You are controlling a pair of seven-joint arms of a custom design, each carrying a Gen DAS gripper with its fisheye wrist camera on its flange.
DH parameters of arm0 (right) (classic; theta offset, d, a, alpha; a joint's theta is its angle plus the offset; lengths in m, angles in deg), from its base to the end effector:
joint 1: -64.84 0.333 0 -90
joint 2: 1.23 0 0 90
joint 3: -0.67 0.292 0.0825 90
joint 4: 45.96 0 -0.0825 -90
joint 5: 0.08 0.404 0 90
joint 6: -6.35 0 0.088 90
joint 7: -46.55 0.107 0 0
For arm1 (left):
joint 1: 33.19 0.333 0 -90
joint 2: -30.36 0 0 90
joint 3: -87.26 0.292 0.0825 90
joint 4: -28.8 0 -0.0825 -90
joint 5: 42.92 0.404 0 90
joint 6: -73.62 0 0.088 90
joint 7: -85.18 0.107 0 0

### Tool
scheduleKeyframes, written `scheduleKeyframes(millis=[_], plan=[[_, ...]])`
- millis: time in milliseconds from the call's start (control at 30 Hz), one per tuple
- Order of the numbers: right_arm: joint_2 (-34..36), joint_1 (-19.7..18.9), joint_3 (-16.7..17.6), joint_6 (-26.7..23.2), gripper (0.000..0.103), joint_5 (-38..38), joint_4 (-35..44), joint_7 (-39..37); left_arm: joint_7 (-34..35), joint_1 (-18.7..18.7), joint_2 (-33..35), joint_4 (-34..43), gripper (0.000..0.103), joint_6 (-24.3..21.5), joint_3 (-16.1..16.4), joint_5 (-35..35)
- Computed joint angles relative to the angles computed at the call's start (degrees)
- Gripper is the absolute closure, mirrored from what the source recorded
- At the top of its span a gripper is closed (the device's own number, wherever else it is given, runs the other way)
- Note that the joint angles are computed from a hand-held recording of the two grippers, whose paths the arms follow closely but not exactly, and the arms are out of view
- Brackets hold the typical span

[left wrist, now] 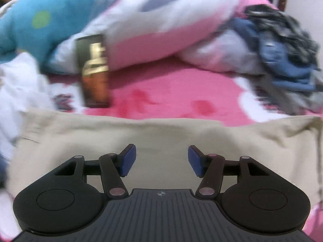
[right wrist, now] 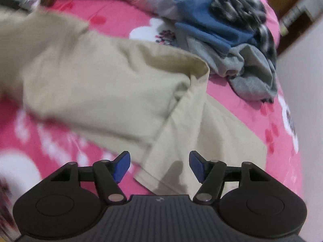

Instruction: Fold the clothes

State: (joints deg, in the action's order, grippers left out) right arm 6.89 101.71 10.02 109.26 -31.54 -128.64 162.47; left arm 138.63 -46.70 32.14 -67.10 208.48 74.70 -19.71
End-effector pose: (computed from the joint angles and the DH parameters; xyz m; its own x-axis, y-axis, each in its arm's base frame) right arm 0.4774 0.4235 0.6136 0.3041 -0.8769 0.3723 -0.8105 -0.4436 -0.3826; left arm 0.5760 -0.2736 0.6195 -0.0130 -0.9997 0.0189 -0.7415 -0.0030 -0.6709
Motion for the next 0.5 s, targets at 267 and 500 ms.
scheduleKeyframes(millis=[267, 500], plan=[[-11.06, -6.48, 0.52, 17.87, 0.075, 8.90, -19.13, -10.22, 2.02, -5.15, 6.61, 7.58, 0.046, -1.15, -2.45, -0.87], [-17.90, -16.04, -2.89, 21.95, 0.086, 22.15, -19.05, 15.58, 19.20, -4.89, 6.44, 6.59, 0.043, 4.42, -4.60, -15.66]])
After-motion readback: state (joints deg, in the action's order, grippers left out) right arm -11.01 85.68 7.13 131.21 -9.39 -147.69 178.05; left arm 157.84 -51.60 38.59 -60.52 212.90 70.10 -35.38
